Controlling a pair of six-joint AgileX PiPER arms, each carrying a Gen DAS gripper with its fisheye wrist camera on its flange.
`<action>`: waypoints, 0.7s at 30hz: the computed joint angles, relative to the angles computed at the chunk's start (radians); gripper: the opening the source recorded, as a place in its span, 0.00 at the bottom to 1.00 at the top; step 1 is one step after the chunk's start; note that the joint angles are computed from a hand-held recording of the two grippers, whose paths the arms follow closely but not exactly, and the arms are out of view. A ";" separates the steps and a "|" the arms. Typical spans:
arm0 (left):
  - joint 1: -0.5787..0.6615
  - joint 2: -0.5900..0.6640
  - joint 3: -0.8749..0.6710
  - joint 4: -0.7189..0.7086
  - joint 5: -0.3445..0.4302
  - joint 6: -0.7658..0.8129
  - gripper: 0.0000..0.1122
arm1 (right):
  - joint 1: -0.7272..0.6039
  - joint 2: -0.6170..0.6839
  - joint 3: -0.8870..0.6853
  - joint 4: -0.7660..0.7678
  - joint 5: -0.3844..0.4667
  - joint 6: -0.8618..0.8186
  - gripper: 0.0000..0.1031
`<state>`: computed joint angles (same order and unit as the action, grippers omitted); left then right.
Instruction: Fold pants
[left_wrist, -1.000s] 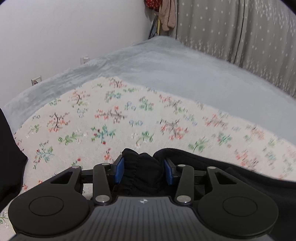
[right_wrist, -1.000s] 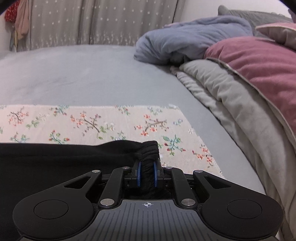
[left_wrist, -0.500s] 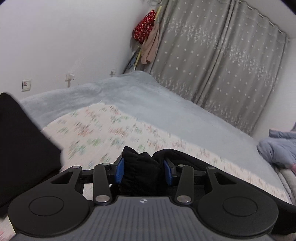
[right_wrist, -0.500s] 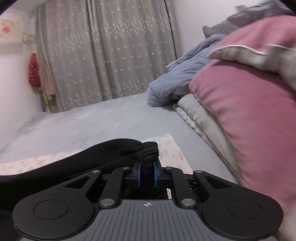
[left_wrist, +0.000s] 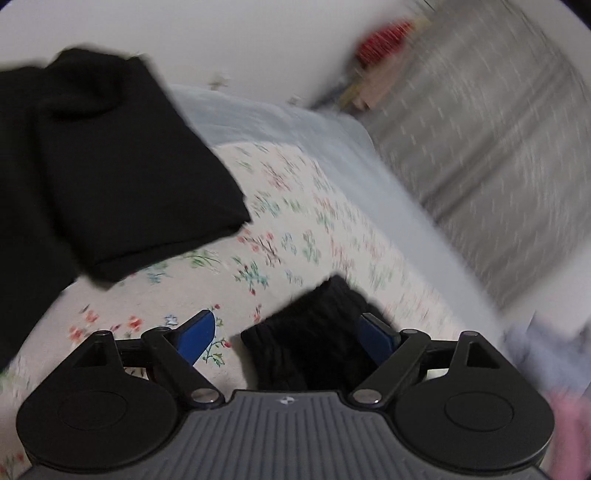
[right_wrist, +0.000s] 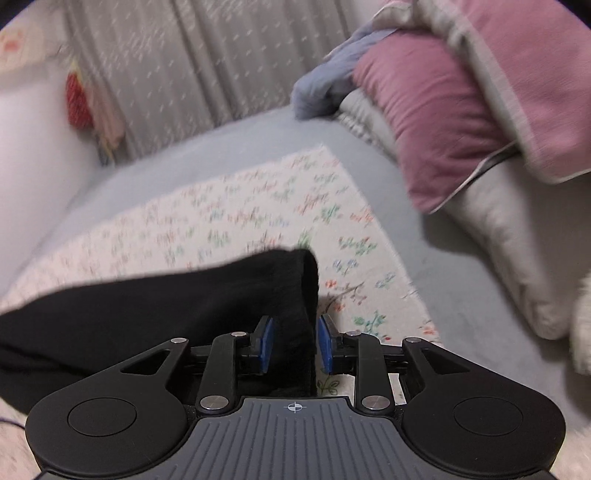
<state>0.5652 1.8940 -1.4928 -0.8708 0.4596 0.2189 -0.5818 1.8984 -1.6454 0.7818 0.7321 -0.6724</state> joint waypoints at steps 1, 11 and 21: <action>0.015 -0.009 0.010 -0.052 0.017 0.006 0.82 | -0.019 -0.025 0.010 0.035 0.015 -0.008 0.27; -0.125 -0.068 -0.021 0.203 0.070 -0.240 0.91 | -0.067 -0.202 -0.135 0.137 0.383 0.082 0.63; -0.154 0.025 -0.061 0.244 0.077 -0.320 0.90 | 0.087 -0.023 0.100 0.204 0.001 0.340 0.60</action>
